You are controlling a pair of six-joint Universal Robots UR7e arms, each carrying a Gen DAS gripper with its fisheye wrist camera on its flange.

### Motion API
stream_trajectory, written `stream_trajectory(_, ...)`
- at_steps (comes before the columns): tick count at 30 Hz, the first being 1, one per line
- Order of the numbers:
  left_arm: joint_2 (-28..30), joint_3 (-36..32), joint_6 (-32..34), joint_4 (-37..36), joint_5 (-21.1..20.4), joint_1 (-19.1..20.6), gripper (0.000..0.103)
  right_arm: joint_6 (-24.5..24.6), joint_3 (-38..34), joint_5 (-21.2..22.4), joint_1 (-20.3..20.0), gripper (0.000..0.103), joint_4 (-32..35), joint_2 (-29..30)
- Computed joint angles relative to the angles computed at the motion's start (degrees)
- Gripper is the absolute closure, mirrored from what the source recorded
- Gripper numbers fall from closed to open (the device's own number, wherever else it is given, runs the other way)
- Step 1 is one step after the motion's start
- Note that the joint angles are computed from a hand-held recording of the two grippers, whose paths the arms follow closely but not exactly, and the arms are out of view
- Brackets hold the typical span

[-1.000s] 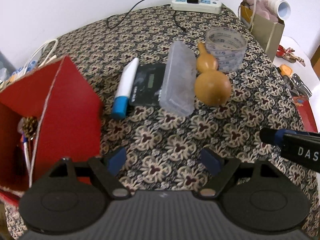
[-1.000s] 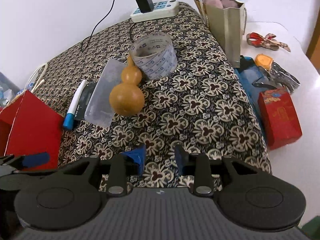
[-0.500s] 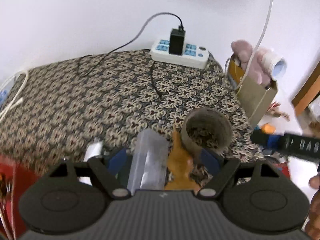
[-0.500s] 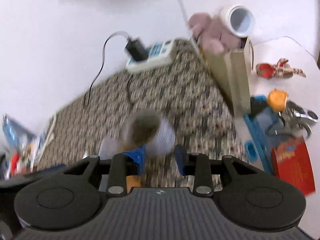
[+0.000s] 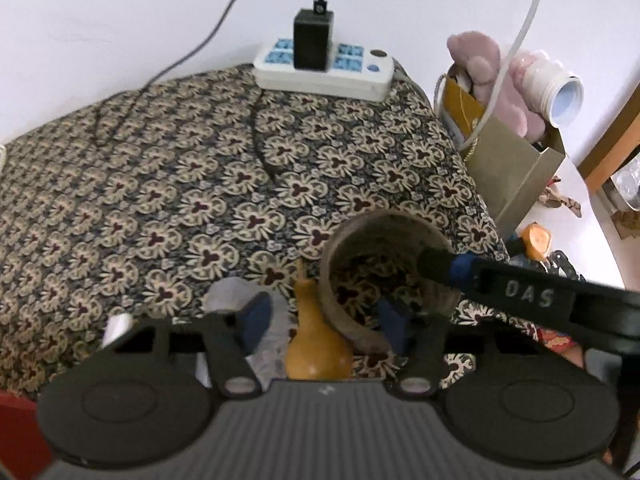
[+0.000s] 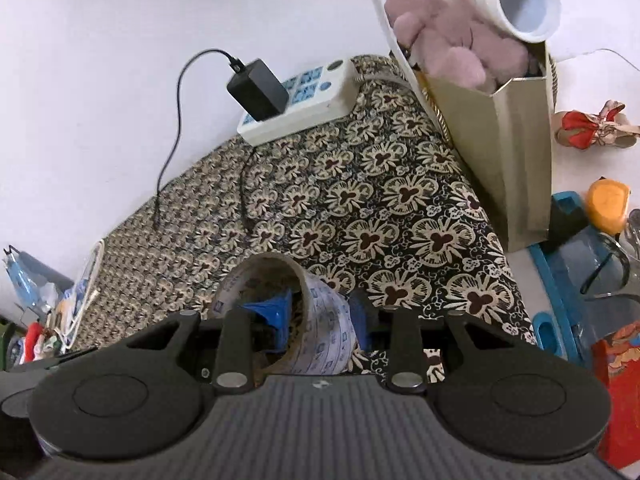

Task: Organize rigid objects
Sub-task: 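Close the right tool on the clear tape roll and lift it, then carry the tape roll with the right tool over the red box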

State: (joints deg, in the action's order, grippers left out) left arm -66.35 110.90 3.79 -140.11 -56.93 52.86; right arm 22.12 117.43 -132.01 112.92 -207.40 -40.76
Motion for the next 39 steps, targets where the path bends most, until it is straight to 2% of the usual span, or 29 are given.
stream_trajectory(4,1.56,-1.11,-0.21,0.39,-0.24,0.74,0.054,0.93,0.3,1.79,-0.98,0.089,-1.82,0.37)
stream_trajectory(6,2.16,-1.2,-0.06,0.2,-0.14,0.84,0.066,1.12,0.41,2.18,-1.02,0.091,-2.26,0.45)
stream_trajectory(9,2.21,-0.16,0.78,-2.2,0.78,0.3,0.074,0.98,0.83,2.95,-0.89,0.098,-3.08,0.4)
stream_trajectory(14,0.54,2.16,1.65,-4.32,0.83,-1.07,0.085,1.19,2.42,1.04,0.55,0.099,-5.06,0.37)
stream_trajectory(16,-1.28,3.51,1.47,-4.89,-0.54,-1.77,0.097,0.46,2.84,-0.76,1.82,0.099,-6.32,0.47)
stream_trajectory(17,-2.35,4.03,0.95,-4.38,-1.46,-2.13,0.1,0.03,3.23,-1.76,2.63,0.1,-7.41,0.5)
stream_trajectory(24,-11.02,10.27,0.16,-6.4,-2.7,-5.89,0.1,-0.46,5.14,-7.3,8.86,0.1,-10.84,0.04)
stream_trajectory(27,-16.34,12.94,-0.56,-6.82,-1.56,-7.75,0.1,-0.85,5.31,-8.35,11.83,0.1,-12.12,0.16)
stream_trajectory(33,-26.82,15.95,-1.41,-4.19,3.63,-9.55,0.1,-1.77,2.53,-6.89,17.23,0.1,-10.03,2.24)
stream_trajectory(39,-35.5,14.52,1.52,0.14,6.68,-7.22,0.1,-3.47,-6.03,-4.3,21.15,0.1,-5.84,7.2)
